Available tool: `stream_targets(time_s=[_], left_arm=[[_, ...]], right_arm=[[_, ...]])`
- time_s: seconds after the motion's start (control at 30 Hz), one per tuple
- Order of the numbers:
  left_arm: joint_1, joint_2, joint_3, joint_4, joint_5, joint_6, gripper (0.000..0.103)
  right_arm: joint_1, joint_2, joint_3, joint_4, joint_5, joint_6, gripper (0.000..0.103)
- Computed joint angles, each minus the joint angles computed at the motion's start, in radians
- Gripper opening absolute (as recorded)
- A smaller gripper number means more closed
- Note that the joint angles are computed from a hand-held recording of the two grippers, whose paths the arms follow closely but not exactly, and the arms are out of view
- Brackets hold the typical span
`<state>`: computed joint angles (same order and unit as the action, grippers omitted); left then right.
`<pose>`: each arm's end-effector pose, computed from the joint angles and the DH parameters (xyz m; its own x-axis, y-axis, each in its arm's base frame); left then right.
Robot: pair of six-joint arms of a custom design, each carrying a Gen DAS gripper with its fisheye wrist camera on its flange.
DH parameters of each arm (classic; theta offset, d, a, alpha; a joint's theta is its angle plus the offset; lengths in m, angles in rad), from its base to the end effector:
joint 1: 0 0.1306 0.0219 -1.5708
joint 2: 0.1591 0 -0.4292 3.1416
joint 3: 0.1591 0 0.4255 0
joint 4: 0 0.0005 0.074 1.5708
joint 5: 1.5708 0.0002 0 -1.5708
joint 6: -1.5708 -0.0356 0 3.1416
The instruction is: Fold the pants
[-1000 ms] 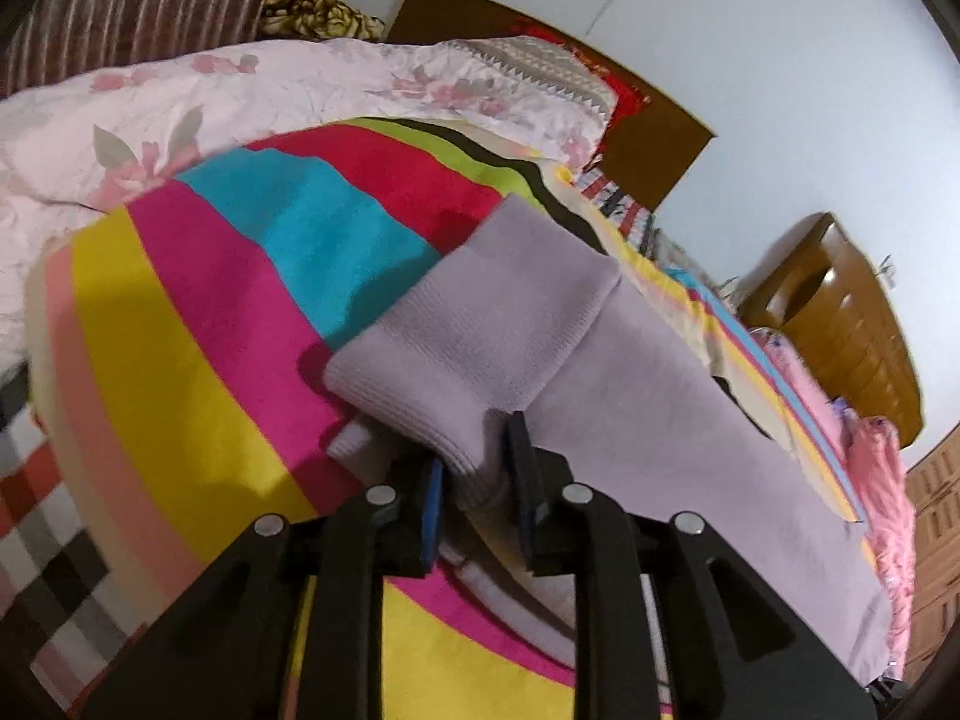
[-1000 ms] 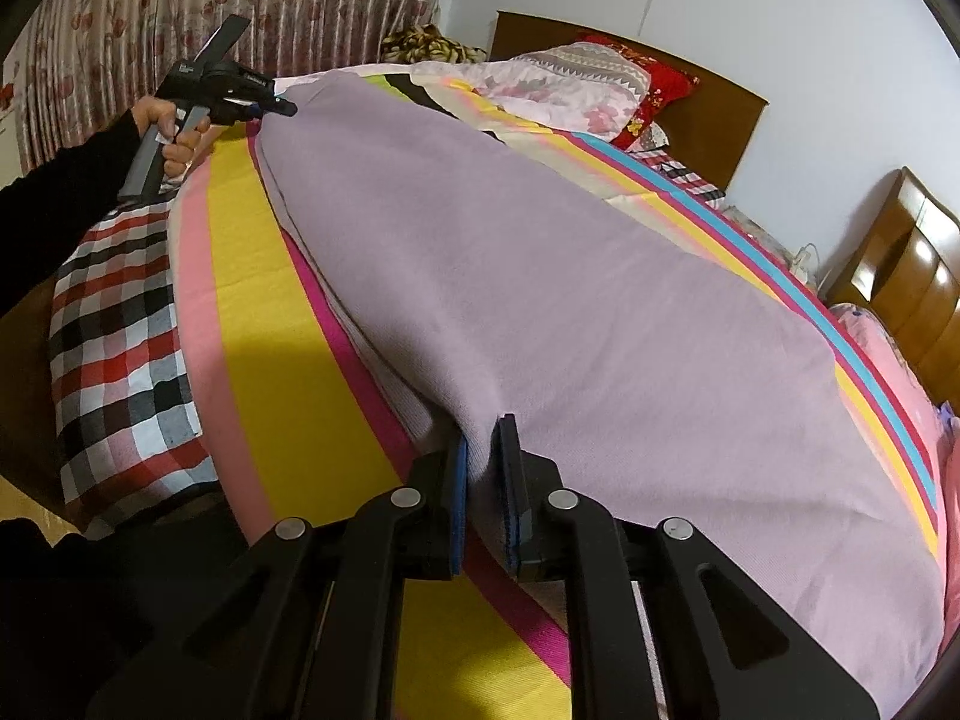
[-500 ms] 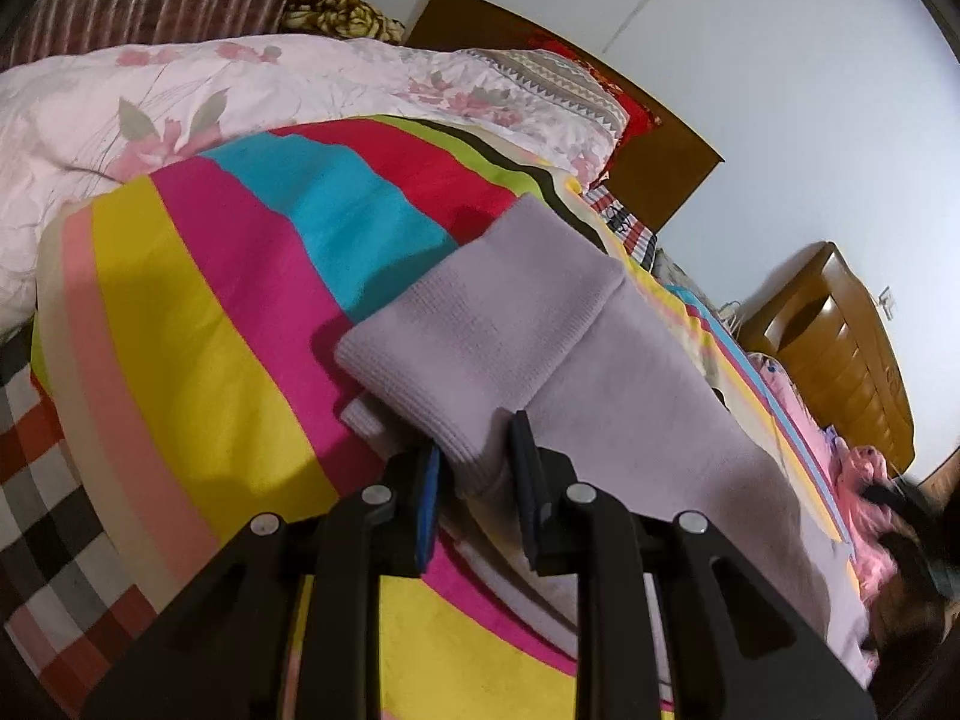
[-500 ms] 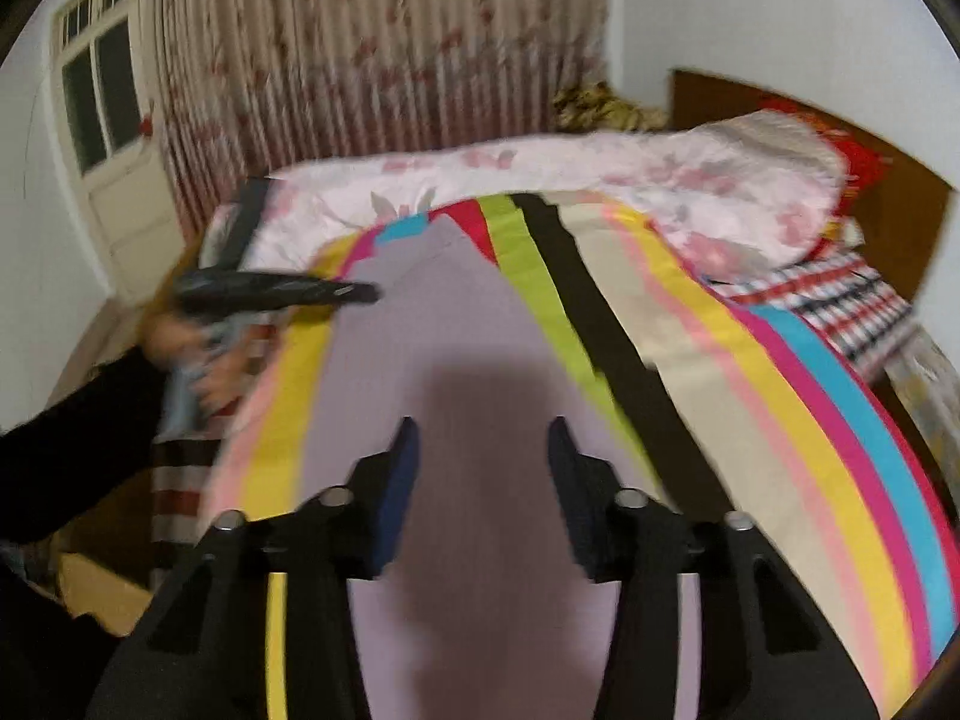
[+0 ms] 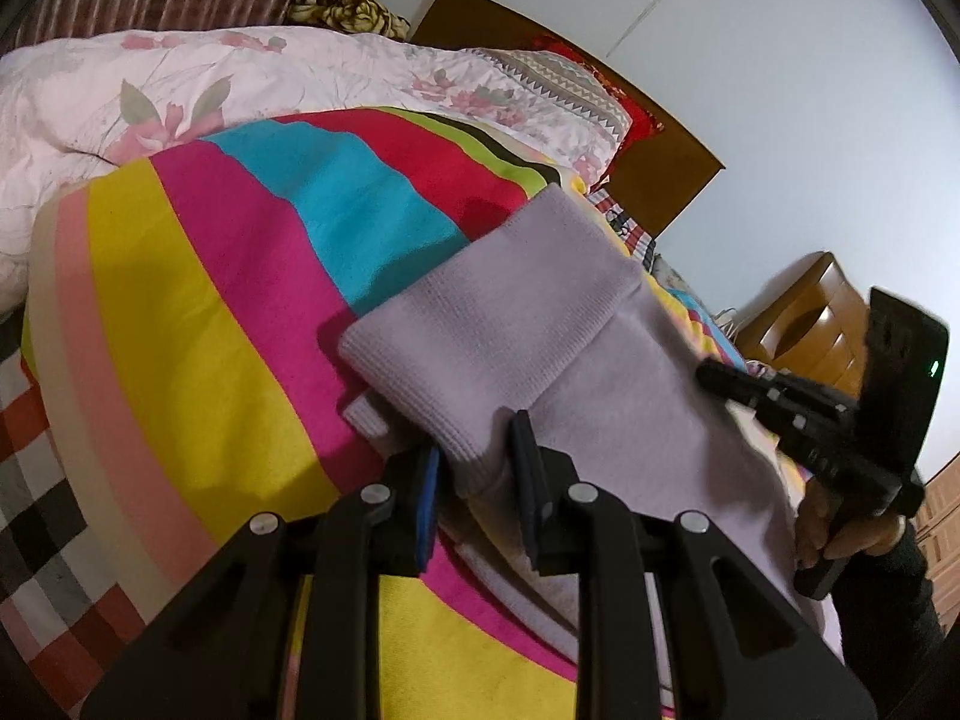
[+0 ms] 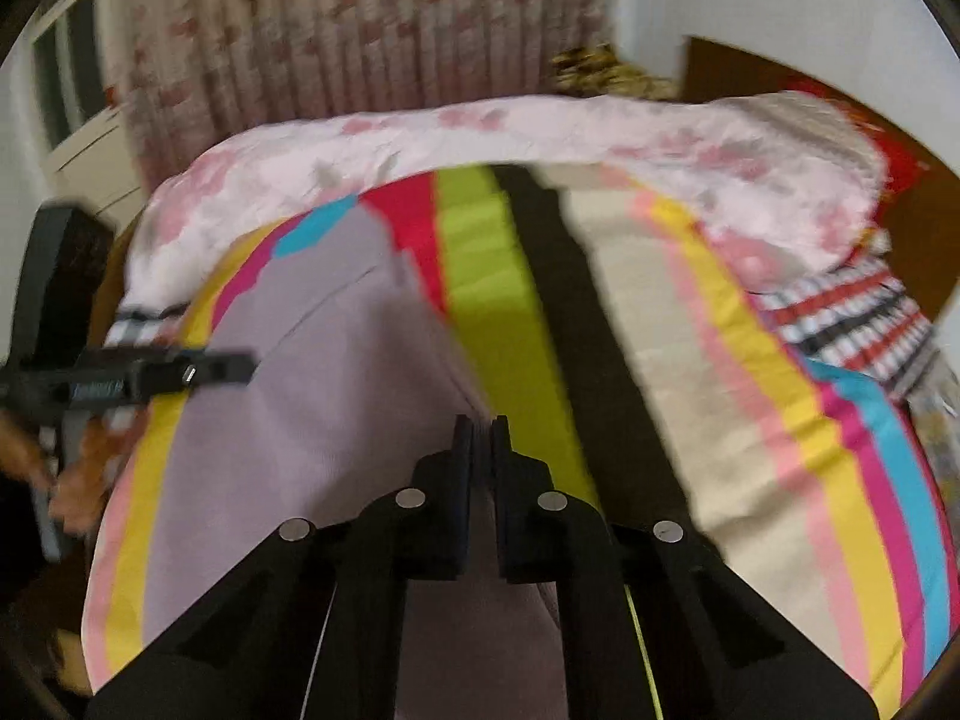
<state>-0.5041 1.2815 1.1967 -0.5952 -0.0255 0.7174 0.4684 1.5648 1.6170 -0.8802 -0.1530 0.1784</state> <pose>0.4163 -0.2292 0.4511 -0.7209 -0.3529 -0.5965 -0.0112 0.8665 -0.4991 0.5206 0.2689 0.4964 -0.5513 -0.4755 -0.6855 -0.6462 0.7631 -0.0096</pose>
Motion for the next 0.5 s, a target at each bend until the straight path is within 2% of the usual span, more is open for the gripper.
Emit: stream_targets(time_s=[0.03, 0.1, 0.13, 0.17, 0.2, 0.23, 0.27, 0.3, 0.33, 0.37, 0.4, 0.43, 0.47, 0.5], left_arm=[[-0.005, 0.003, 0.006, -0.009, -0.013, 0.000, 0.023], [-0.012, 0.005, 0.012, -0.022, -0.036, 0.010, 0.024], [-0.017, 0.006, 0.017, -0.034, -0.048, 0.015, 0.024], [-0.022, 0.006, 0.021, -0.044, -0.057, 0.014, 0.024], [-0.029, 0.006, 0.025, -0.054, -0.068, 0.013, 0.025], [-0.033, 0.009, 0.033, -0.065, -0.079, 0.003, 0.025], [-0.037, 0.013, 0.040, -0.078, -0.087, -0.003, 0.025], [-0.041, 0.017, 0.053, -0.103, -0.099, -0.002, 0.029], [-0.051, 0.020, 0.076, -0.152, -0.133, 0.013, 0.039], [-0.069, 0.021, 0.099, -0.207, -0.195, 0.038, 0.050], [-0.098, 0.027, 0.133, -0.285, -0.304, 0.078, 0.077], [-0.152, 0.023, 0.160, -0.360, -0.490, 0.136, 0.085], [-0.200, 0.016, 0.175, -0.410, -0.630, 0.186, 0.085], [-0.234, 0.011, 0.185, -0.440, -0.701, 0.220, 0.090]], right_arm=[[0.005, 0.001, -0.001, 0.001, 0.017, -0.020, 0.006], [0.027, 0.002, -0.006, 0.014, 0.117, -0.024, 0.006], [0.049, -0.002, -0.015, 0.030, 0.232, -0.046, 0.006], [0.050, -0.004, -0.015, 0.029, 0.232, -0.063, 0.009], [0.045, -0.016, -0.017, 0.014, 0.165, -0.100, 0.009], [0.045, -0.026, -0.017, -0.003, 0.138, -0.116, 0.013], [0.048, -0.050, -0.029, -0.016, 0.117, -0.126, 0.018], [0.054, -0.097, -0.065, -0.011, 0.109, -0.134, 0.039], [0.063, -0.142, -0.100, -0.005, 0.115, -0.142, 0.052], [0.069, -0.195, -0.145, 0.009, 0.127, -0.152, 0.075], [0.074, -0.245, -0.187, 0.025, 0.140, -0.163, 0.084], [0.074, -0.320, -0.251, 0.048, 0.157, -0.179, 0.085], [0.066, -0.400, -0.315, 0.050, 0.175, -0.197, 0.085], [0.055, -0.462, -0.362, 0.037, 0.201, -0.212, 0.085]])
